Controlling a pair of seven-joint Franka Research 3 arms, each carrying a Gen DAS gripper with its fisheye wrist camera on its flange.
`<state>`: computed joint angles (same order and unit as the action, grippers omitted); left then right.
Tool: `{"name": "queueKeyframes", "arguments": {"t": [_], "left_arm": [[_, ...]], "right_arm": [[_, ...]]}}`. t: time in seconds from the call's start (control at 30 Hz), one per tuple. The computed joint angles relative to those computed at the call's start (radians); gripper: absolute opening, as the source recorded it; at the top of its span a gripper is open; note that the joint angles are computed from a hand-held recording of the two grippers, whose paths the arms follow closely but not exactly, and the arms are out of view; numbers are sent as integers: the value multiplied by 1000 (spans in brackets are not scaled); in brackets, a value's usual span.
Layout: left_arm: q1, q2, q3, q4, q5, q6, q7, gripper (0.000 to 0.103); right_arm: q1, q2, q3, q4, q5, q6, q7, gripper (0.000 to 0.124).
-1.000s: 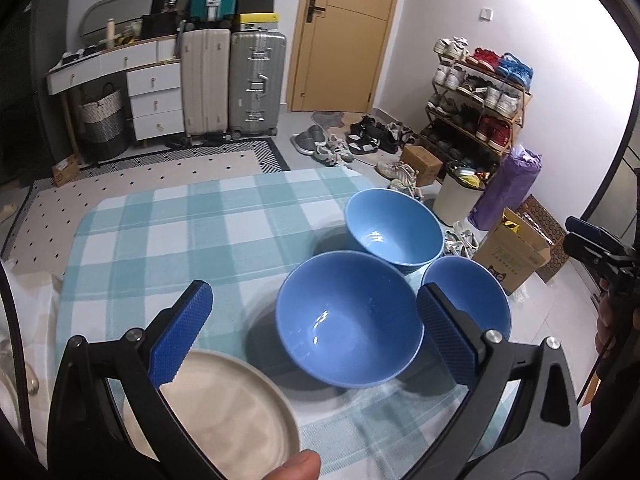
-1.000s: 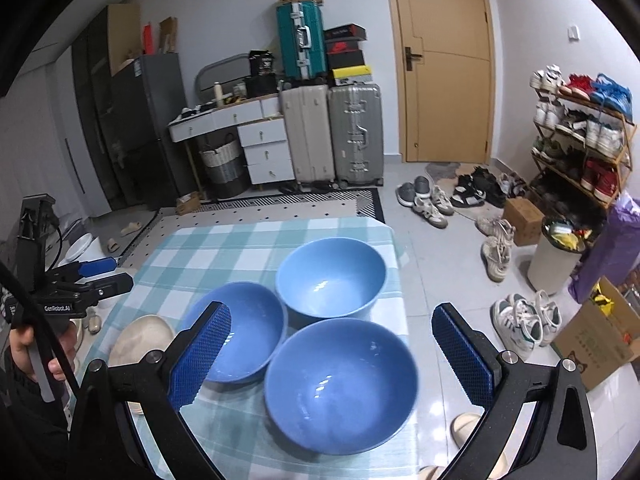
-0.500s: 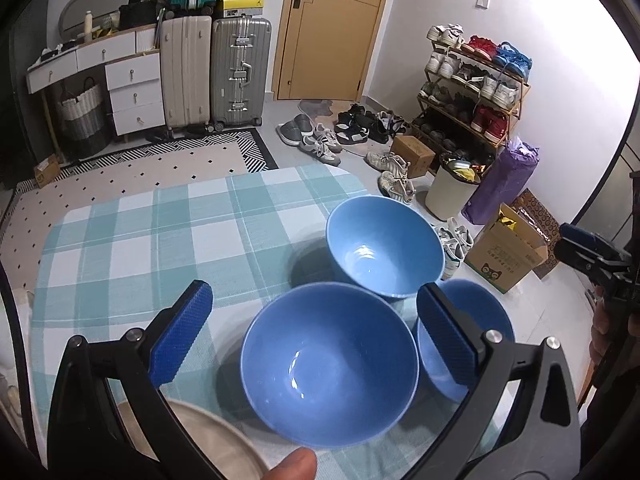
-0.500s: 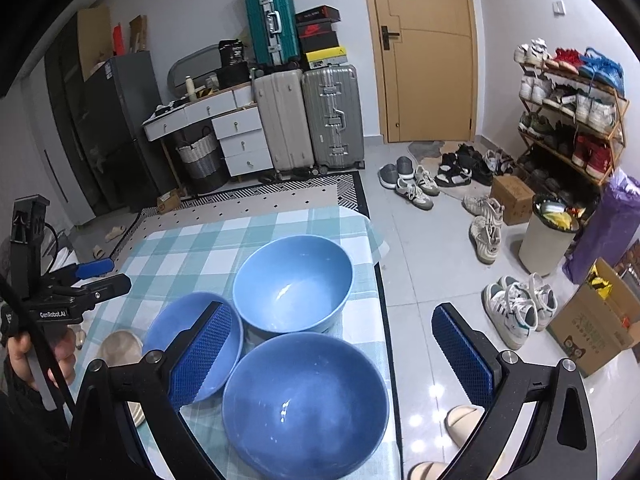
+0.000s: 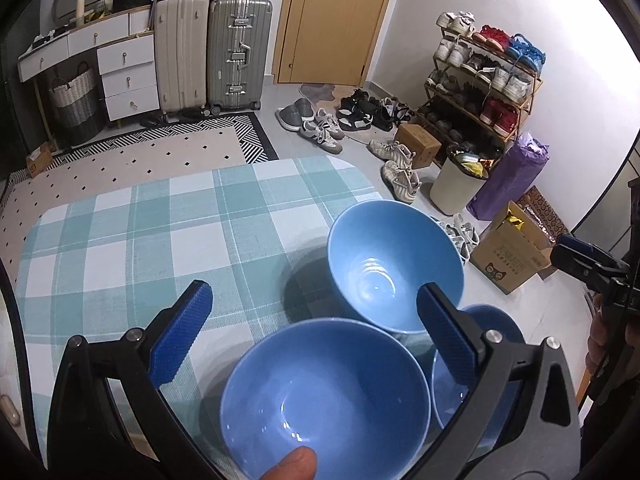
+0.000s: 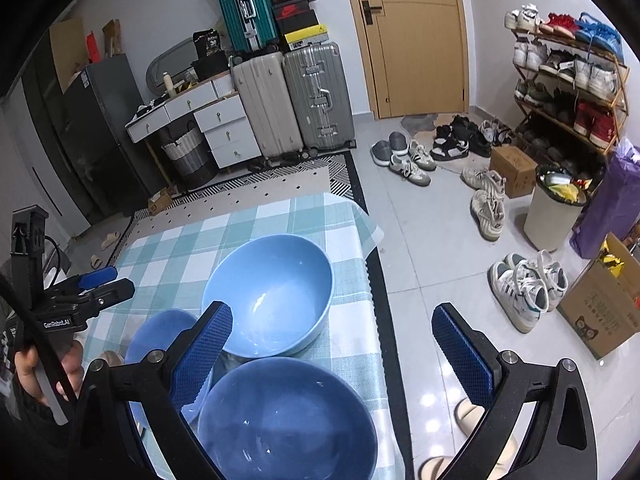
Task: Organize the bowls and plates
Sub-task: 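Withdraw both grippers and move them toward the light-blue bowls, then close both grippers on the rim of a light-blue bowl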
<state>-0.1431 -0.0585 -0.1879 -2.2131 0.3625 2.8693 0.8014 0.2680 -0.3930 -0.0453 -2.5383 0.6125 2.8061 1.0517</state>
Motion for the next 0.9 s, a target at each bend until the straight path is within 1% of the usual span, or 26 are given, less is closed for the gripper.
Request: {"name": "queueKeyframes", "arguments": {"t": [0.13, 0.23, 0.3, 0.37, 0.47, 0.6, 0.63, 0.7, 0.77, 0.83, 0.9], "left_arm": [[4, 68, 3, 53, 33, -16, -24, 102], [2, 112, 12, 81, 40, -7, -31, 102], [1, 141, 14, 98, 27, -3, -15, 102], [3, 169, 13, 116, 1, -1, 13, 102], [7, 200, 9, 138, -41, 0, 65, 102], [-2, 239, 19, 171, -39, -4, 77, 102], [3, 246, 13, 177, -58, -10, 91, 101], [15, 264, -3, 192, -106, -18, 133, 91], [19, 284, -10, 212, -139, -35, 162, 85], [12, 297, -6, 223, -145, -44, 167, 82], [18, 313, -16, 233, -170, -42, 193, 79]], "right_arm": [[13, 43, -7, 21, 19, 3, -19, 102], [18, 73, -6, 37, 38, 6, -35, 102], [18, 95, 0, 48, 43, 9, -40, 101], [15, 108, 5, 55, 44, 6, -43, 94], [8, 140, 16, 72, 40, 0, -38, 86], [8, 177, 21, 96, 56, -14, -52, 80], [7, 187, 23, 102, 60, -16, -55, 79], [6, 204, 26, 114, 72, -20, -64, 77], [1, 223, 32, 126, 78, -29, -61, 75], [-4, 243, 38, 139, 79, -40, -59, 72], [-9, 262, 43, 149, 81, -46, -56, 69]]}}
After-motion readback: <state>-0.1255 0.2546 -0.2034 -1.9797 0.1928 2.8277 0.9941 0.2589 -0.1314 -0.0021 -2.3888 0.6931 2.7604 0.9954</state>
